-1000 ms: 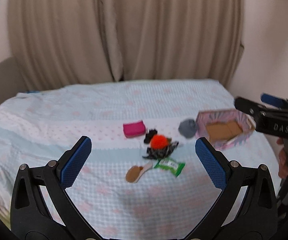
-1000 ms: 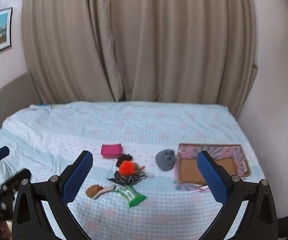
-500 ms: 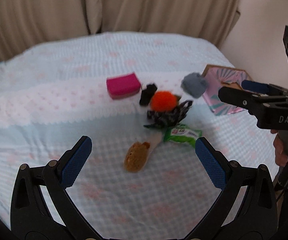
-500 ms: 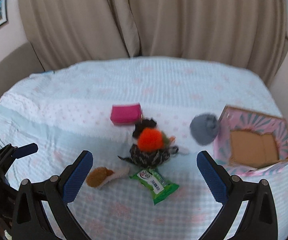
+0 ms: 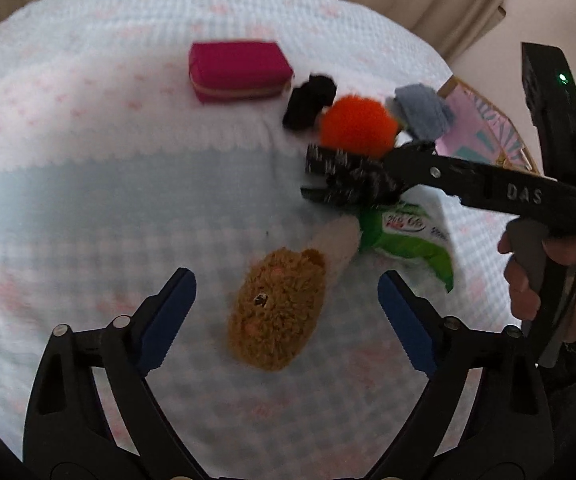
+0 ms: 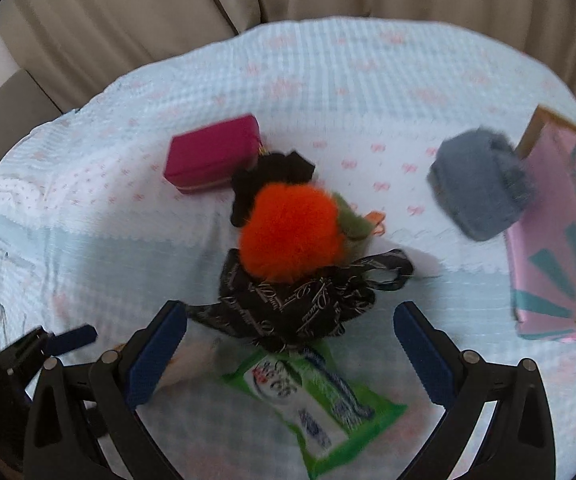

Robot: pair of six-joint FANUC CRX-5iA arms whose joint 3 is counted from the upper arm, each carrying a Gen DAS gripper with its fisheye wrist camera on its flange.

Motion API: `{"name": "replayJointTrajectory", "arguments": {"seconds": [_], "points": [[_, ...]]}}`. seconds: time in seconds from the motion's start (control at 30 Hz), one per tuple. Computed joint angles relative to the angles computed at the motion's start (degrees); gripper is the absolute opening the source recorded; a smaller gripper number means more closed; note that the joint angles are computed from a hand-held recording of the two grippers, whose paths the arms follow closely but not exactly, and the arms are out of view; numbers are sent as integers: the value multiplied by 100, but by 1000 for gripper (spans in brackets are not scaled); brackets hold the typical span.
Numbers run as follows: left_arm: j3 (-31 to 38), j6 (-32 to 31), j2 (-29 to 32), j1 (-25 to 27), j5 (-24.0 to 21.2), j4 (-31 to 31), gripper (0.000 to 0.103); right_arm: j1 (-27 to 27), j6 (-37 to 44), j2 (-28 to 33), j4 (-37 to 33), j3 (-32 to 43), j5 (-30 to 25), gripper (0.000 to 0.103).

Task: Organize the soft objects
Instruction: 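Grasp the brown plush toy with the left tool while the right tool grasps the black ribbon scarf, then carry the plush toy and black scarf over the cardboard box with both tools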

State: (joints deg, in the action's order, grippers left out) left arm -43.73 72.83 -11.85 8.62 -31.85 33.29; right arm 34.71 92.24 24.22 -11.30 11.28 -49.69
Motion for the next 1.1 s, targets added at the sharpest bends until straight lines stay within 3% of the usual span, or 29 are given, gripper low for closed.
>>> {"name": "replayJointTrajectory", "arguments": {"seconds": [0.1,0.27,0.37,0.43,0.5,0.7,0.87,1.1], "points": [[-151,-413,187,-51,137,457,82,-73,161,203,-204,184,-105,100],[-182,-767,364,-251,287,688,80,-182,338,429,-551,471,-349,92],[-185,-953,428,-307,332,858,73,-199,313,495,-578,527,-352,86],[-98,-854,524,-309,316,741,65,-233,299,543,-634,587,-382,81],[58,-538,615,-296,257,399,48,-231,279,602,-604,642,-432,75],[-29,-814,600,-257,235,703,40,-227,248,710,-551,745,-640,49],[26,-774,521,-254,132,544,35,-179,186,593,-432,591,-516,42],[126,-569,234,-157,-58,323,33,-149,-70,295,-356,405,-379,40]]}}
